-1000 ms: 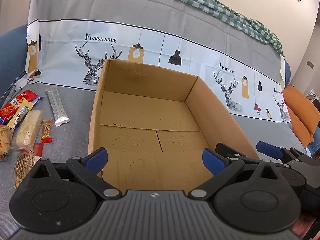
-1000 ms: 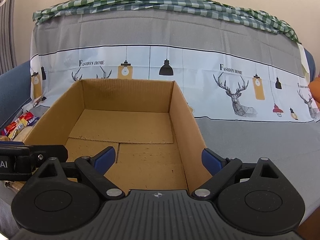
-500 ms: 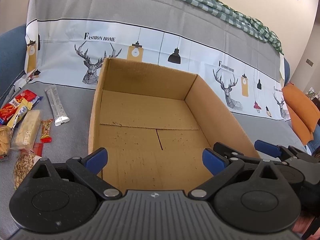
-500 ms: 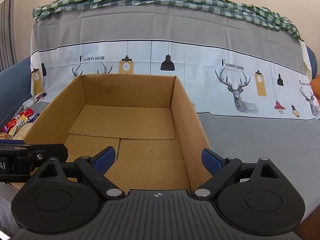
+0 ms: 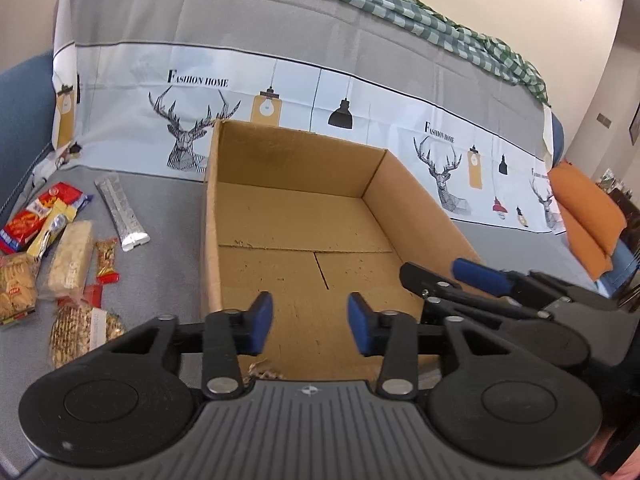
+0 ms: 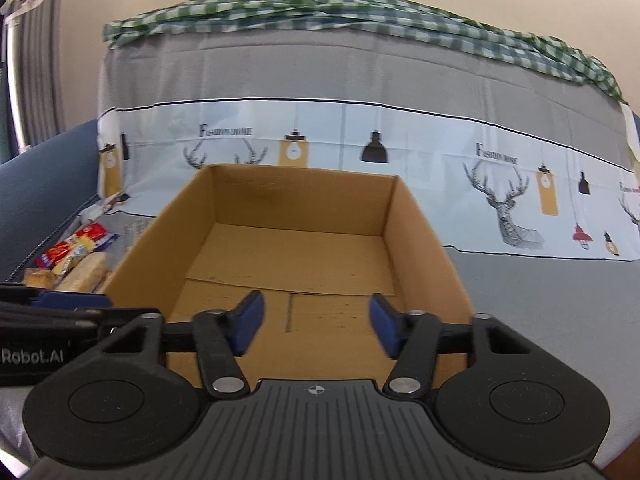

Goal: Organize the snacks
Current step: 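Grasp the clear nut-cake bag with the right tool while the left tool grasps the cracker bag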

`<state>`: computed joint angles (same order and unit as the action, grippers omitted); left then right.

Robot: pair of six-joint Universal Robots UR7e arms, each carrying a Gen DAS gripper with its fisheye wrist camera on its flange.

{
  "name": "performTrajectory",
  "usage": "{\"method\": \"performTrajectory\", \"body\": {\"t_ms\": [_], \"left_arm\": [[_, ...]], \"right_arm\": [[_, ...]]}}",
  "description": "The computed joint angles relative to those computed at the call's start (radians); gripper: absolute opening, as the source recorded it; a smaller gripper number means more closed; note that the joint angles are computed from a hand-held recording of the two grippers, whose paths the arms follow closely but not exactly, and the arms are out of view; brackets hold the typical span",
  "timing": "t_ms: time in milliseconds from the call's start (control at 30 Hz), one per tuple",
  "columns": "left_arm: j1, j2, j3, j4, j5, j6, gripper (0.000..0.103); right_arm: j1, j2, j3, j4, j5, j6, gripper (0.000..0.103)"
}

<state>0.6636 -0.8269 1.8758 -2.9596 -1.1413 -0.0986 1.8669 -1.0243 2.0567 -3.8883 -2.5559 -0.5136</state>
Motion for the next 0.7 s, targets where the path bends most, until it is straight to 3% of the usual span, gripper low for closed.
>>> {"method": "performTrajectory", "body": {"t_ms": [167,300,400,533,700], "left_arm": [[0.032,-0.054,-0.049,0.146,-0.019,-0.037,0.041],[0.081,-0.078,-0.115,0.232,0.007,-0.019,0.041],[0.131,-0.084,-0.161,0.251,0.014,0.009,0.041],[0.213,-0.085,-0.194,0.227,-0.049,0.035,0.041],[0.283,-0.095,-0.218,0.252,-0.079,-0.103,0.043]], "right_arm": [[0.029,0.019,-0.017,0.015,0.026,0.025,0.050],[0.054,0.034,-0.027,0.027,0.088,0.061,0.050],[0.072,0.061,-0.039,0.029,0.151,0.053,0.052],[0.090,0.109,-0.065,0.039,0.233,0.014,0.057],[0.096,0.168,-0.106,0.086,0.329,0.020,0.060]]}}
